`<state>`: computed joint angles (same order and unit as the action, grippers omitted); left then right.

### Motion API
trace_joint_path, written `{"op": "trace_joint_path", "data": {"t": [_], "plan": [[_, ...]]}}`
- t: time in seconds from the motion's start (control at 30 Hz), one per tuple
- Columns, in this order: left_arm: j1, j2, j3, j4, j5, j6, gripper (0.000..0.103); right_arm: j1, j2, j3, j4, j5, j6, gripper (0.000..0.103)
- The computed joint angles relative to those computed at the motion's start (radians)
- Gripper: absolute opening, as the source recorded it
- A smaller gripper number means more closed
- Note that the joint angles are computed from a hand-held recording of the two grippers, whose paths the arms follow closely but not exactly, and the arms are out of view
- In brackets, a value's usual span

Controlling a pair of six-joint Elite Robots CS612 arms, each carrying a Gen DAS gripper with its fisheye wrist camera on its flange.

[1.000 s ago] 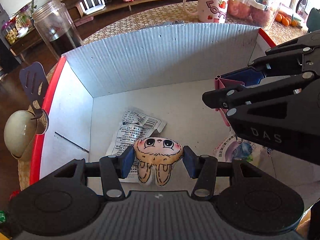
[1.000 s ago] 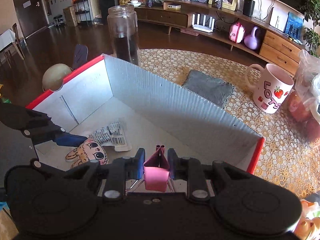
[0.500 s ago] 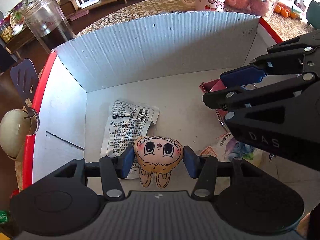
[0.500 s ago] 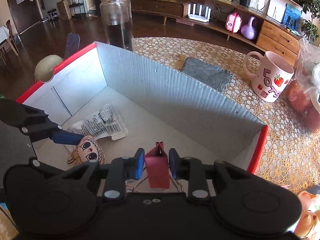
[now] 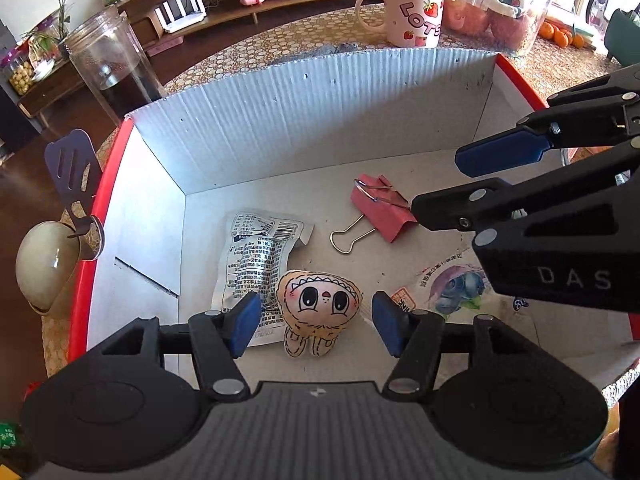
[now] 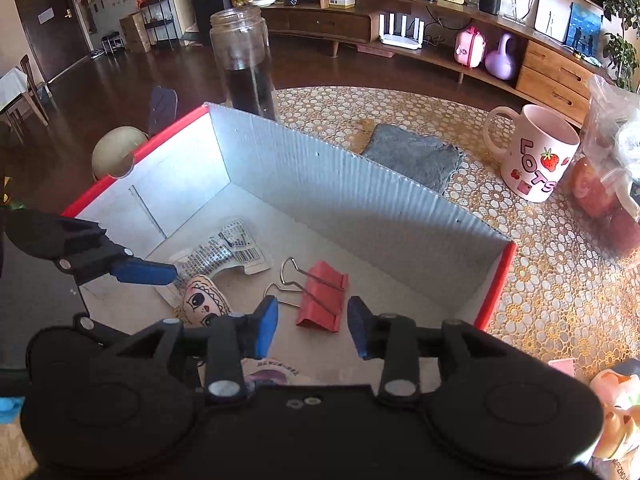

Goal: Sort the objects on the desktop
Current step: 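Open both grippers to drop the bunny and clip into the box, then withdraw both grippers from the box toward the table items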

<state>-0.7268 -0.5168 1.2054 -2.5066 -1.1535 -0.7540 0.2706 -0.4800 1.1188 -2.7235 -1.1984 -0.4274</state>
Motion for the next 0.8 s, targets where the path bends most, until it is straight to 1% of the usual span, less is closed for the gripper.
{"op": "trace_joint_path", "data": {"t": [0.43,0.57,0.6,0.63,0.67,0.8], "plan": [[-0.042,-0.058,0.065,-0.045,0.096,-0.045,0.06,-0.032,-0.079,0.13,-0.097,0.068,-0.016,0.041],[-0.051,-0.068,0.076,-0.053,0.116,-0.054,0.06,-0.043,-0.102,0.167,-0.121,0.1,-0.023,0.045],[-0.054,-0.07,0.078,-0.054,0.123,-0.056,0.06,-0.046,-0.109,0.18,-0.13,0.106,-0.024,0.046],[-0.057,-0.072,0.08,-0.055,0.129,-0.059,0.06,-0.048,-0.114,0.188,-0.137,0.112,-0.025,0.052],[-0.06,-0.074,0.082,-0.058,0.135,-0.061,0.06,-0.051,-0.118,0.197,-0.145,0.119,-0.026,0.053],[-0.073,-0.085,0.098,-0.077,0.161,-0.073,0.06,-0.061,-0.139,0.236,-0.17,0.139,-0.027,0.054]]}}
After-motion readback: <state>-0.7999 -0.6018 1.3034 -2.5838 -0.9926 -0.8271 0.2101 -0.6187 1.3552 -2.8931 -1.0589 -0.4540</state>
